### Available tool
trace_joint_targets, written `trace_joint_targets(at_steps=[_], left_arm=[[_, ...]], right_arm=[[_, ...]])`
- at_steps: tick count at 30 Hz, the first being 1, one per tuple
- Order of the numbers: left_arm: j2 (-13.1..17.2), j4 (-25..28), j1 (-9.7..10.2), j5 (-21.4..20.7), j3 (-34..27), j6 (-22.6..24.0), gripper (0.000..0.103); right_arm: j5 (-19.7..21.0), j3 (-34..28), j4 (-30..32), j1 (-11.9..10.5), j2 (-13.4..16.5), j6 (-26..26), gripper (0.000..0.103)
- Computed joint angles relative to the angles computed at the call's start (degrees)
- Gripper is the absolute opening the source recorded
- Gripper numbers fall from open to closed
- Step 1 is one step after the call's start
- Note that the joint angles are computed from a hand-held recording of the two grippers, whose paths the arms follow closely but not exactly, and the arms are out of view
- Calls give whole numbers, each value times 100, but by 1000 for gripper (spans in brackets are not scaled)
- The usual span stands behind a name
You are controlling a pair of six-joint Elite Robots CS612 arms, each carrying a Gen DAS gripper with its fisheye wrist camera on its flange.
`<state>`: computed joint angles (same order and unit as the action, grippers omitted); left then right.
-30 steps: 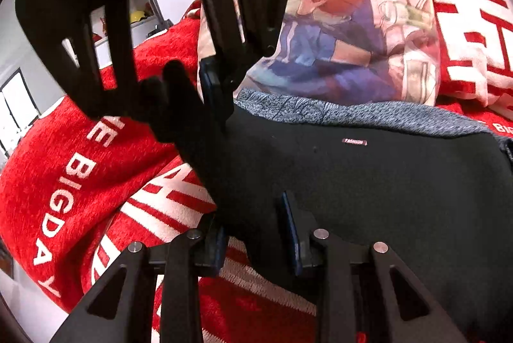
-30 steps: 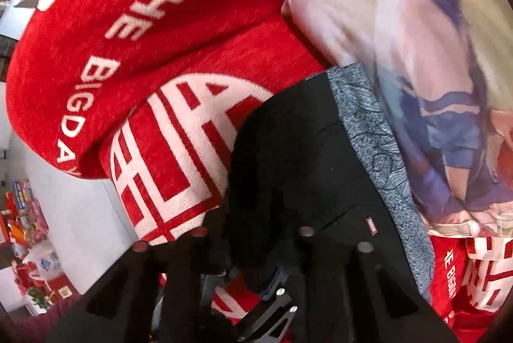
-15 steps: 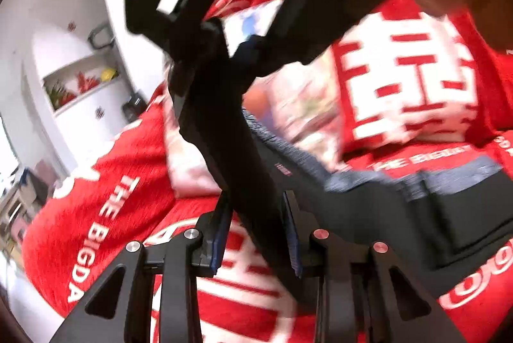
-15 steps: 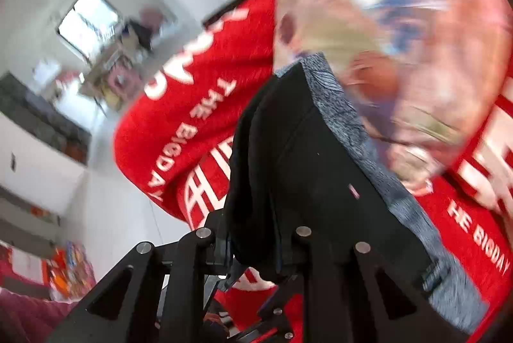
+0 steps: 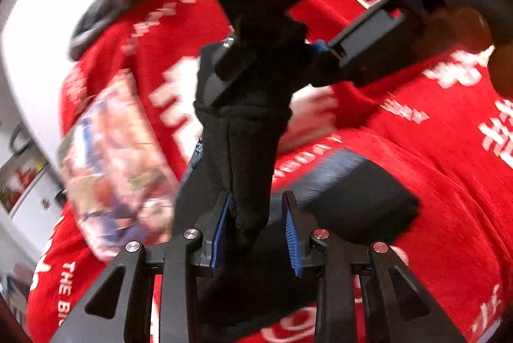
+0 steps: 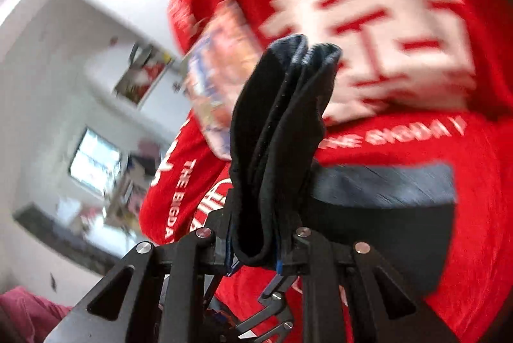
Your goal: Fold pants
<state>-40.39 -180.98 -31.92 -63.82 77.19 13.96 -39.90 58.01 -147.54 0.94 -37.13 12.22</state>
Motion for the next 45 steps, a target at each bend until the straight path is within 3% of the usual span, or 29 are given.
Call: trace_joint_targets(at_steps=[4,7,9,11,13,14,18,21,22,26,29,32,34,38,42,45], left_arm=[[190,597,-127,-81,-177,202,32],[221,1103,-130,-122,-250,154,32],[207,1139,-142,-75,-183,341,36],[129,1027,-125,-124,-39,525,57],[-7,865,-87,-214,149,528,67],[-62,854,-67,-278,200,504,67],[-344,1145,70,-552,380,-34,67],[-447,1420,233,-538,314,-703,67],[-457,1489,290,-521,264,-892,67],[-405,1826,520,-253,-25,-1734,67],[-304,2182,648,-246,-228,-2246,67],[-192,2989,724,-478,-412,-2686,67],[-160,3039,727,-575,-380,-2730,68],[-158,2682,636,-221,-241,-2426,68],[-137,2788,707,-460,-328,-2547,68],[-151,2871,718,-423,-329,-2709,84]], right_arm=[[-41,679,-748,-289,-7,885,20],[8,901,-897,-384,137,1376,20],[154,992,-1152,-426,231,1743,20],[215,1073,-1440,-441,284,2061,20],[252,1108,-1598,-449,308,2203,20],[236,1107,-1619,-440,313,2227,20],[-36,1264,-1370,-427,136,1973,26],[-588,1537,-993,-417,-174,1556,33],[-950,1620,-756,-395,-309,1355,34],[-1673,1814,-330,-355,-626,834,34],[-1928,1897,-599,-299,-751,702,34],[-2062,1771,-801,-204,-741,559,34],[-2069,1611,-735,-135,-684,436,34],[-2130,1352,-506,-6,-566,188,34],[-2057,1280,-307,31,-475,186,34],[-2051,1372,-297,5,-419,420,31]])
